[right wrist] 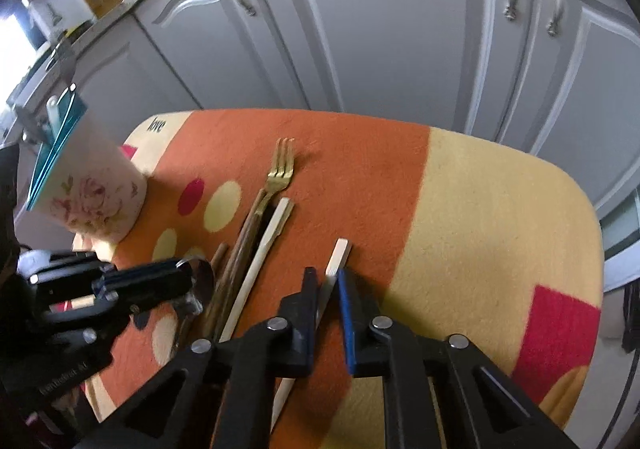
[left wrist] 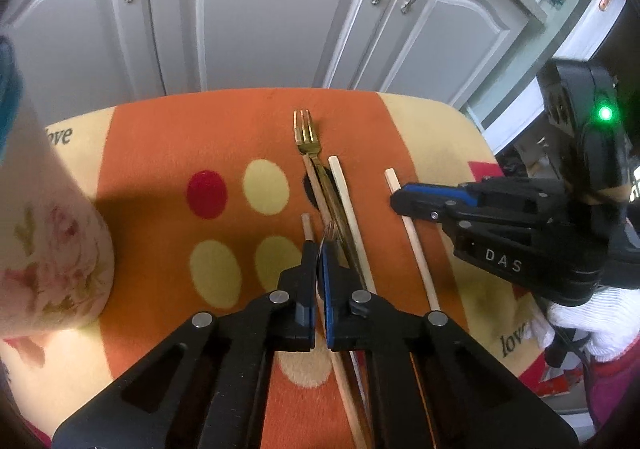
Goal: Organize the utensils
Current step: 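Close the left gripper on the silver spoon while the right gripper grasps the chopstick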
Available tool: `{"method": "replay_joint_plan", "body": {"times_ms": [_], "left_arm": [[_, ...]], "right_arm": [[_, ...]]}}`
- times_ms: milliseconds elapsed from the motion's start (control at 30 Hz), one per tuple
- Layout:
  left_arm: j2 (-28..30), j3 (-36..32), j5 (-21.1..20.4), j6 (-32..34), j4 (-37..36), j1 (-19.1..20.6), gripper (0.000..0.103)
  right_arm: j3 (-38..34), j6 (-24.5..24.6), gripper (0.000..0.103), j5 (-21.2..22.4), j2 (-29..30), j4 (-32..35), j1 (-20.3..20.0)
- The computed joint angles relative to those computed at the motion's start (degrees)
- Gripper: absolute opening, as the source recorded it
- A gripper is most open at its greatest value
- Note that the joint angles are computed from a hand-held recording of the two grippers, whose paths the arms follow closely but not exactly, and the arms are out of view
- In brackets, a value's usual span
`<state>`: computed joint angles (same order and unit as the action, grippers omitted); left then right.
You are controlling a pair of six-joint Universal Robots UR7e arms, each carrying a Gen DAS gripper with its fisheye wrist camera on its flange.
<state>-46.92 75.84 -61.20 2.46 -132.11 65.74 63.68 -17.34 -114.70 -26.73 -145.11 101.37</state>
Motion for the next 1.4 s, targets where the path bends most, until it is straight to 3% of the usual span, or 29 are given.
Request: {"method": "replay_joint_plan", "body": {"times_ms": [267,400,433,533,567,633,733,833,933,1033,1067,1167,1400], "left_arm": [[-2.41,2.04,-1.89,-2.86,0.63,0.46,0.001],[-3.99,3.73,-1.16,-4.53,1.56,0.63,0.001],[-4.36,4.15,-1.12,-4.72,1.6,0.68,0.001],[-4.82,4.74,-0.8,-4.94,2.23,0.93,0.001],[-4.82,4.7,-1.06,-5.1,2.6,1.04,0.001],[-4.77,4.64,-1.37,-5.41,3.24,1.11,0.001],[-4.51,4.24,-1.89,-6.11,4.12,1.31,0.003],[-3.84,3.02,-2.64,-7.94,6.24,1.88,0.016],[-3.59,3.02,-3.02,-7.5,5.25,2.04,0.017],[-3.26,2.81,-3.64,-7.19,4.55,2.2,0.016],[-3.15,2.66,-3.69,-6.85,4.63,2.17,0.008],[-3.45,3.3,-3.69,-5.12,4.34,1.68,0.002],[-7.02,6.1,-5.03,-5.24,2.78,0.52,0.001]], "right_arm": [[4.34,0.05,0.008,2.84,-2.63,-0.61,0.06],[4.18,-0.26,0.008,0.13,-2.23,-1.19,0.47],[3.92,-0.25,0.01,-0.36,-1.89,-1.7,0.59],[1.56,0.89,0.041,-0.6,-0.96,0.03,0.54],[0.26,1.01,0.041,-1.22,-0.22,1.01,0.61],[-2.73,0.84,0.041,-3.08,1.49,4.26,0.82],[-4.76,-1.81,0.027,-4.96,3.14,3.82,1.22],[-6.64,-3.07,0.013,-5.17,4.08,4.54,1.09],[-7.28,-3.57,0.011,-4.69,4.15,5.37,0.86],[-5.14,-2.73,0.009,-2.46,2.56,4.51,0.47],[-3.88,-1.89,0.009,-0.76,1.63,3.98,0.17],[-0.15,0.04,0.008,3.2,-0.99,2.19,-0.33],[7.31,0.52,0.008,8.26,-6.5,-2.59,0.42]]}}
